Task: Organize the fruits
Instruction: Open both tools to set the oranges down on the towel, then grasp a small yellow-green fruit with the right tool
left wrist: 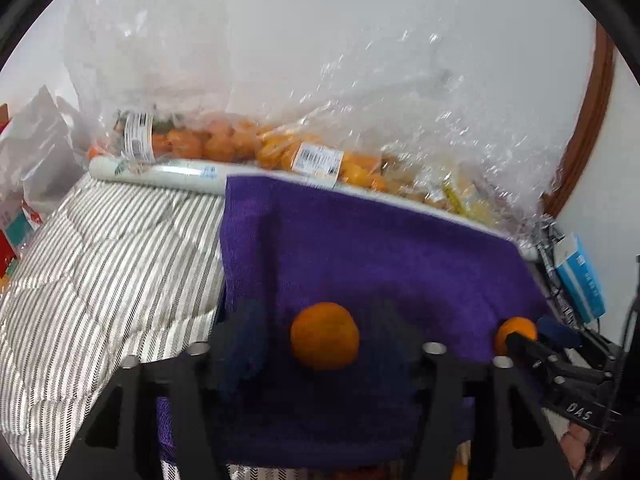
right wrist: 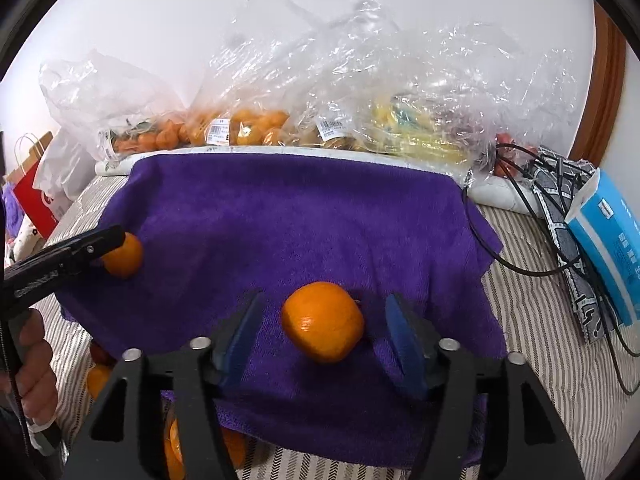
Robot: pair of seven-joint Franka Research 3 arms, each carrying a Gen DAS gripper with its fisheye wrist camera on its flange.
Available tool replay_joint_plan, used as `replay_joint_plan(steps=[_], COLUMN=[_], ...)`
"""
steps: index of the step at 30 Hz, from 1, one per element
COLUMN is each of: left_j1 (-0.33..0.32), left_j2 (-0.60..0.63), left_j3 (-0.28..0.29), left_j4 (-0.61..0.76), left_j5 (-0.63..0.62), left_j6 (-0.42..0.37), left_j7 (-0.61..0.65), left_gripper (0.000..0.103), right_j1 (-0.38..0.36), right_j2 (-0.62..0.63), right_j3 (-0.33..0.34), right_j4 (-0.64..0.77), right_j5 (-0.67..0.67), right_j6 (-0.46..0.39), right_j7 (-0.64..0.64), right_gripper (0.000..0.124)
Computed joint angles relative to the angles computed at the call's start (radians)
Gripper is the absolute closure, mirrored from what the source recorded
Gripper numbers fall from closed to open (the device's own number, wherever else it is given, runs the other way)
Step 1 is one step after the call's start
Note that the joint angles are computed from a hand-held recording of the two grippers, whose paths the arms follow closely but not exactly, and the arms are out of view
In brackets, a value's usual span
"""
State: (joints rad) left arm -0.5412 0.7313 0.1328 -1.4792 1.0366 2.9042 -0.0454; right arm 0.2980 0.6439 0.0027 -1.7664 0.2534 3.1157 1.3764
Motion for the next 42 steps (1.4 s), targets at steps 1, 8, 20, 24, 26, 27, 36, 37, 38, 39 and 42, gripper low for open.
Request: replay_joint_plan(steps=[1, 8, 20, 24, 26, 27, 36, 37, 38, 39, 42], left_j1=[-0.017, -0.022, 0.006, 0.008, 0.016, 0.013, -0.008, -0.001, 0.006, 0.011, 0.049], left_j2=[-0.006, -0.033, -0.064, -0.069, -0.076, -0.082, -0.222, -0.240, -0.263, -0.291, -0.351], left_j3=[0.022, 0.015, -0.038, -0.055, -0.062, -0.060, -0.071, -0.080, -0.091, -0.099, -0.127], left_j4=[-0.005, -0.017, -0.036, -0.032, -0.040, -0.045, -0.196, -0.220, -0.253, -0.291, -0.383], left_j5=[0.023, 0.079, 0.122, 0.129, 0.127, 0.132, 0.300, 0.315, 0.324, 0.341, 0.373], left_j6=[0.009, -0.018, -0.073, -0.106, -0.092, -0.092, -0.151, -0.154, -0.164, -0.173, -0.148], left_j7=[-0.030, -0.101, -0.081, -0.046, -0.041, -0.046, -0.196, -0.210, -0.221, -0.246, -0.335], left_gripper=[0.036, 0.016, 0.011, 0.015, 0.015, 0.015, 0.016, 0.016, 0.016, 0.016, 0.017], right_j1=[0.001, 0.147, -0.058, -0.005, 0.043, 0.063, -0.064, -0.040, -0.051, -0.085, -0.072], right_j2=[0.000, -0.014, -0.095, -0.157, -0.194, -0.206, -0.321, -0.329, -0.337, -0.343, -0.358], right_j3=[-0.002, -0.175, 0.069, 0.027, -0.008, -0.022, 0.147, 0.130, 0.147, 0.187, 0.190], right_j4=[0.001, -0.019, -0.131, -0.198, -0.262, -0.281, -0.463, -0.475, -0.493, -0.512, -0.553], right_j5=[0.001, -0.038, -0.002, 0.033, 0.052, 0.065, 0.061, 0.066, 0.053, 0.043, 0.033], right_j6=[-0.002, -0.008, 0.174, 0.167, 0.213, 0.223, 0.182, 0.177, 0.178, 0.191, 0.208], right_j7=[0.002, 0.148, 0.028, 0.024, 0.021, 0.020, 0.071, 0.062, 0.058, 0.049, 0.044], right_gripper=[0.047, 0.033, 0.032, 0.032, 0.032, 0.032, 0.061, 0.063, 0.064, 0.067, 0.076])
